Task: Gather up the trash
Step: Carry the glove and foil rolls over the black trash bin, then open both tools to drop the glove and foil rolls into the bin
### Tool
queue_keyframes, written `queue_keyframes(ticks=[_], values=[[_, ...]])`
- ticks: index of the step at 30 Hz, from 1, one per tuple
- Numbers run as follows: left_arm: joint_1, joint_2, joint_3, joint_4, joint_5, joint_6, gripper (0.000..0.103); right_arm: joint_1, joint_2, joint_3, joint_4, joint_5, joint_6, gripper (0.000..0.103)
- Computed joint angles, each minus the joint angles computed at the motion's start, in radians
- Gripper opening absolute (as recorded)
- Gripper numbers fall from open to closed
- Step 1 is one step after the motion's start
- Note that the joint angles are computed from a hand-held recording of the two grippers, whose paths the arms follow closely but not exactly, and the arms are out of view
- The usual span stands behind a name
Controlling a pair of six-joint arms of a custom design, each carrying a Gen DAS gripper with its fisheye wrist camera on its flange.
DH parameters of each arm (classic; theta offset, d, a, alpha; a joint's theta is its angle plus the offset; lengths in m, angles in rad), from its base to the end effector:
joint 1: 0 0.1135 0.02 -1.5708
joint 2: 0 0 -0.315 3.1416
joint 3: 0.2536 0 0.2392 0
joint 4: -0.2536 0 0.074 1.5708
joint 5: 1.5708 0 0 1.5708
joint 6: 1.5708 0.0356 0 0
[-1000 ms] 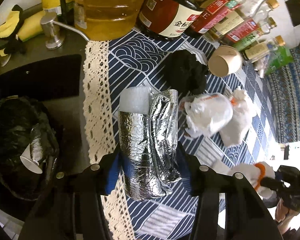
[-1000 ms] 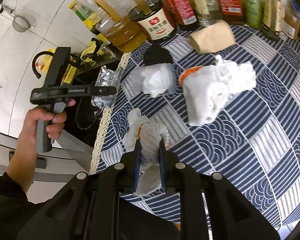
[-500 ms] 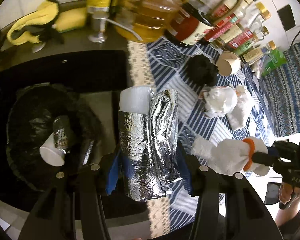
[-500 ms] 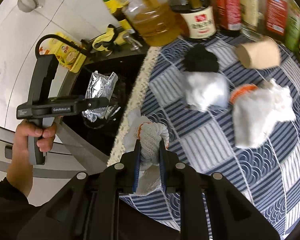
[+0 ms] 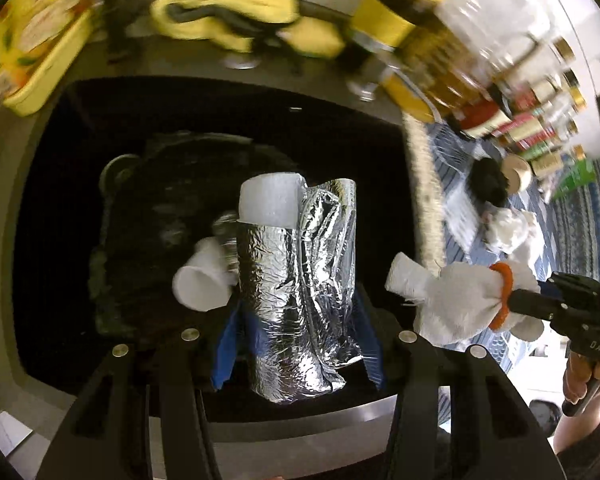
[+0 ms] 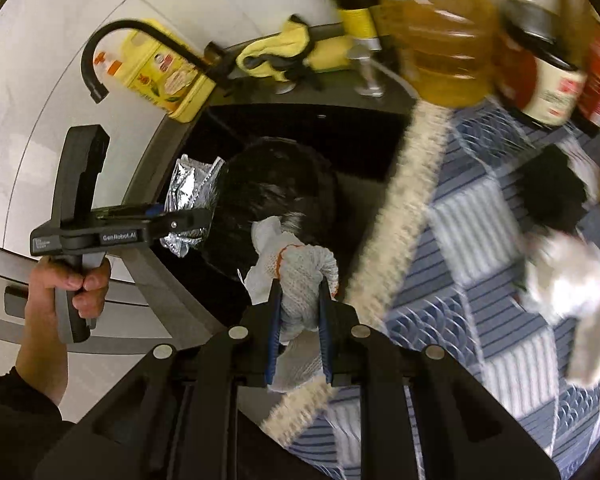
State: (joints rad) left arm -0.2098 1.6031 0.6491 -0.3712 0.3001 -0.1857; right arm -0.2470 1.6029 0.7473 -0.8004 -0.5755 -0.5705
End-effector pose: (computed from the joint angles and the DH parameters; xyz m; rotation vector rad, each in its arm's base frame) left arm 0.2319 -0.0601 0.1694 0.0896 2.9177 -0.5034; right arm 0.2165 -0.0346 0.1894 -0.4270 2.8419 0.8291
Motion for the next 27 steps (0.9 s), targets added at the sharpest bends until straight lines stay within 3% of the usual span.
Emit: queue_keyframes(ticks=[7,12,20,23,26,27], values=[[0.24,0.036,-0.019,-0.034,0.044,0.193,0.049,0.28,0.054,0.015,0.169,0.007,0.278,0.018],[0.329,0.076,-0.001,-0.051,0.066,0.279,0.049,0.42,0.112,0.061,0.251,0.025,0.43,0.018],[0.406,0.139,0.041,-0.078,0.111,0.37,0.049,0.536,0.218,0.142,0.305,0.066,0.548,0.018],[0.41,0.16,0.063,-0.077,0.11,0.385,0.051,0.554,0.249,0.172,0.306,0.074,0.572,0.024],[0.401,0.181,0.086,-0.089,0.109,0.411,0.074,0.556,0.274,0.196,0.29,0.069,0.583,0.027],[0.401,0.187,0.093,-0.094,0.119,0.417,0.075,0.556,0.277,0.2,0.289,0.071,0.588,0.032]])
